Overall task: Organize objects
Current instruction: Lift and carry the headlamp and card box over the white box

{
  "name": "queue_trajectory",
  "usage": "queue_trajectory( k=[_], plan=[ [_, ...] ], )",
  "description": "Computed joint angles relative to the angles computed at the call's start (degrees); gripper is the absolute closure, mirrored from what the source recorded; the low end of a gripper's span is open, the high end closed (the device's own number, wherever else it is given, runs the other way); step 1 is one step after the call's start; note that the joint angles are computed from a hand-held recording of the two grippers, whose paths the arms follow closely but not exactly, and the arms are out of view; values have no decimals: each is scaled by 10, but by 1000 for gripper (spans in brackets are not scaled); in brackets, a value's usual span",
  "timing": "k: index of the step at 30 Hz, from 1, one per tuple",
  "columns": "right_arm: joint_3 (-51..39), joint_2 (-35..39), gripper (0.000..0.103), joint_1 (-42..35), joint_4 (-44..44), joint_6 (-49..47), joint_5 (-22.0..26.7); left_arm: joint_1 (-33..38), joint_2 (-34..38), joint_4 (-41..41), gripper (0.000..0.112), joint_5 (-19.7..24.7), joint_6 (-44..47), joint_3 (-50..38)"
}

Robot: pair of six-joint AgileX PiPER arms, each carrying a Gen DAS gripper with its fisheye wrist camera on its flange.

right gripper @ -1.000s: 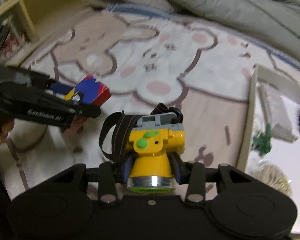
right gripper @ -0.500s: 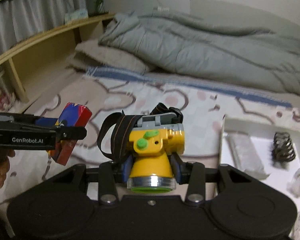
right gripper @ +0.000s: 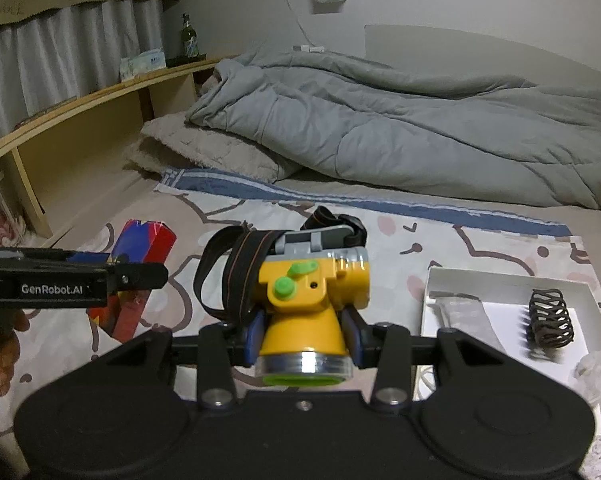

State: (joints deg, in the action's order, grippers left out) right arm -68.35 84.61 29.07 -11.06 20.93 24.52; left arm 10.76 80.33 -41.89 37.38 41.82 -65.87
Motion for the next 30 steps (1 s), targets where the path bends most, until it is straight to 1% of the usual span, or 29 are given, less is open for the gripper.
queue_trajectory(
  k=[6, 12, 21, 30],
  plan=[
    [19, -36, 61, -23, 8, -9, -2, -39, -4, 15, 52, -18, -31, -2],
    [45, -79, 61, -73, 51, -61, -1, -84, -6, 26, 52, -26, -63, -4],
    [83, -141, 61, -185, 164, -180, 5, -169, -7, 60, 52, -47, -124, -10],
    [106, -174, 61, -306, 300, -322, 17, -243, 4, 107, 52, -77, -181, -18]
  ],
)
